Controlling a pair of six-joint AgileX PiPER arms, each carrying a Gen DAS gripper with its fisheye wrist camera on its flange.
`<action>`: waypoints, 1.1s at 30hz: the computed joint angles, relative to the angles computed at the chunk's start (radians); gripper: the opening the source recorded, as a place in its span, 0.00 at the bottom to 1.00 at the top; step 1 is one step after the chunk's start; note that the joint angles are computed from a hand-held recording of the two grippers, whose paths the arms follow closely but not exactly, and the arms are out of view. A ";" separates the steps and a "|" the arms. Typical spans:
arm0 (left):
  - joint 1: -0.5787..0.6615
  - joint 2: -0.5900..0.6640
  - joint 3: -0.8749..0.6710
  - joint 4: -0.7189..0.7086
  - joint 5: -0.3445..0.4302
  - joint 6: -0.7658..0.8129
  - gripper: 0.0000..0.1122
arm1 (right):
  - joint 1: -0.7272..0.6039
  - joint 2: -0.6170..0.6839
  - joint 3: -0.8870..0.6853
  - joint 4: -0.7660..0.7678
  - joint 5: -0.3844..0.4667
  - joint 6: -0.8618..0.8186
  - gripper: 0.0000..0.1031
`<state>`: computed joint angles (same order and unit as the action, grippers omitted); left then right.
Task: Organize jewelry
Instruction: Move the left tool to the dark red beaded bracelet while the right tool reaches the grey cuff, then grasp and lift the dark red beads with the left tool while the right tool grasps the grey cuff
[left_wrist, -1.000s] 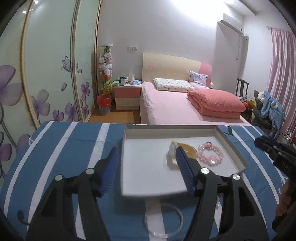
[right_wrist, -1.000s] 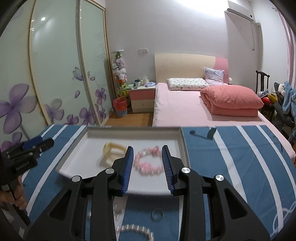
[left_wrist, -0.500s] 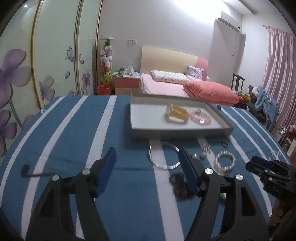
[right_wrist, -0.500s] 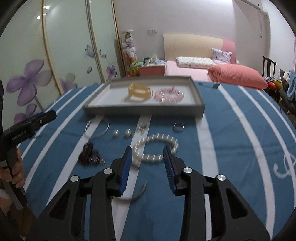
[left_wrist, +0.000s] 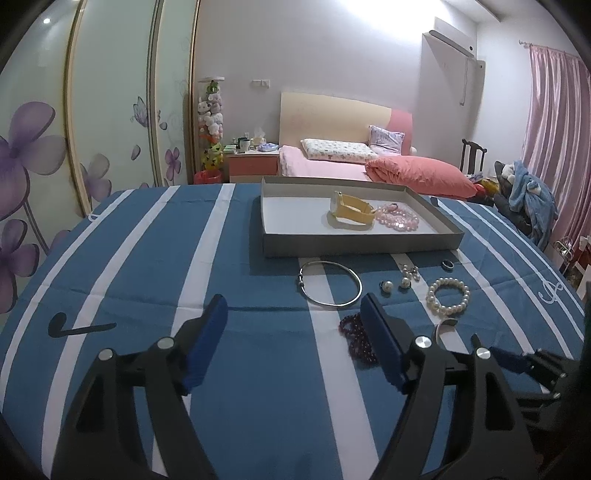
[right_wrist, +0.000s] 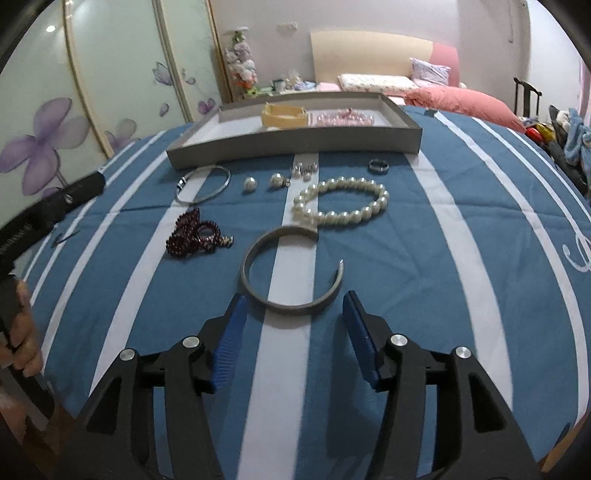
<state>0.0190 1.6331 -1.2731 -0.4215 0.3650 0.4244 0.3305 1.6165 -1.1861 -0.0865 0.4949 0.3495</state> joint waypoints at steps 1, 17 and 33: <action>0.002 -0.002 0.000 -0.004 0.001 0.004 0.66 | 0.014 0.004 -0.004 -0.051 0.001 0.056 0.60; 0.022 0.009 -0.024 0.003 0.011 -0.005 0.67 | 0.131 0.169 -0.226 -0.395 0.210 0.475 0.64; -0.068 0.089 -0.094 0.134 0.112 -0.099 0.67 | -0.087 0.075 -0.092 -0.339 0.135 0.377 0.64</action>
<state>-0.0495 1.7221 -1.3669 -0.2871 0.4765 0.3250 0.2439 1.6915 -1.2782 -0.4251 0.6296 0.7262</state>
